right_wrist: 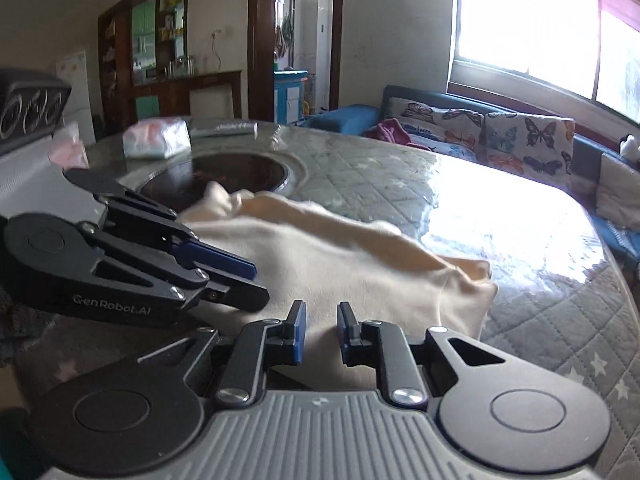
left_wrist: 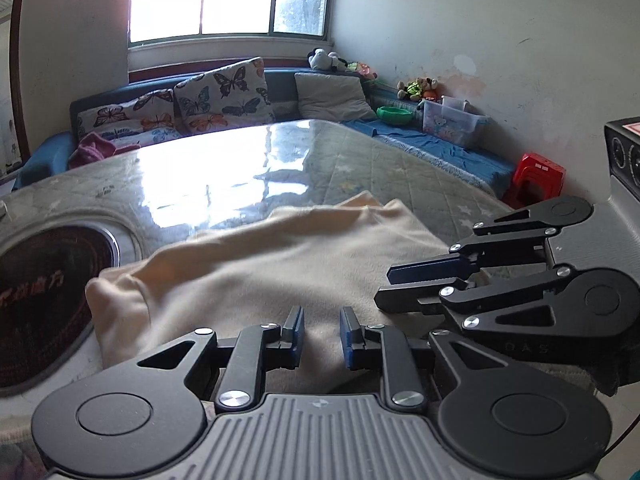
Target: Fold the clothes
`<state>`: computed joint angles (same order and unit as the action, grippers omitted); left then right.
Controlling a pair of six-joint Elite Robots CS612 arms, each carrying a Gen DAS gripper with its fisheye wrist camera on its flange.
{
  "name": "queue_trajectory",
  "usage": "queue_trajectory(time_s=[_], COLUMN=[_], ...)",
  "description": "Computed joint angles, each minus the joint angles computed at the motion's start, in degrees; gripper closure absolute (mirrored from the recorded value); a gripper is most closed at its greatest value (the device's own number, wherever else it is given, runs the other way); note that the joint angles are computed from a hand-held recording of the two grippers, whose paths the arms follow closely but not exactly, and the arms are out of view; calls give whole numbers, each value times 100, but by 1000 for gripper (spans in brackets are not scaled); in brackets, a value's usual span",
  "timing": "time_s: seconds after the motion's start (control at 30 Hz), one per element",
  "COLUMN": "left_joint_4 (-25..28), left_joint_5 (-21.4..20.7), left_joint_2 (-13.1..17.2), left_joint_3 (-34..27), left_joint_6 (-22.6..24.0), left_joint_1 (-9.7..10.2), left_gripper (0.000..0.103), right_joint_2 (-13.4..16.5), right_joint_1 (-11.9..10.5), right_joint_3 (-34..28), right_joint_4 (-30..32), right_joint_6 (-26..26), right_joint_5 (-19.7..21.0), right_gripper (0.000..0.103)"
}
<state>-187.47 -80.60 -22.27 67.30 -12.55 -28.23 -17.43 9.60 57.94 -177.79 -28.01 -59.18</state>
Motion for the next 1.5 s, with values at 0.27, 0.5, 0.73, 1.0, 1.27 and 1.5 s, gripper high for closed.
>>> queue_trajectory(time_s=[0.27, 0.5, 0.73, 1.0, 1.27, 1.5], left_joint_4=[-171, -350, -533, -587, -588, -130], left_joint_5=[132, 284, 513, 641, 816, 972], left_joint_2=[-11, -93, -166, -197, -201, -117], left_joint_3=[72, 328, 477, 639, 544, 333], left_joint_6=[-159, -778, -1169, -1881, -1815, -1922], left_joint_1=[-18, 40, 84, 241, 283, 333], left_gripper=[81, 80, 78, 79, 75, 76], right_joint_2=[48, 15, 11, 31, 130, 526], right_joint_1=[-1, -104, -173, -189, -163, -132], right_joint_3=[84, 208, 171, 84, -304, -1181], right_joint_4=[-482, -502, -372, -158, -55, 612], right_joint_6=[265, 745, 1089, 1118, 1264, 1513], right_joint_5=[-36, 2, 189, 247, 219, -204], right_gripper=[85, 77, 76, 75, 73, 73])
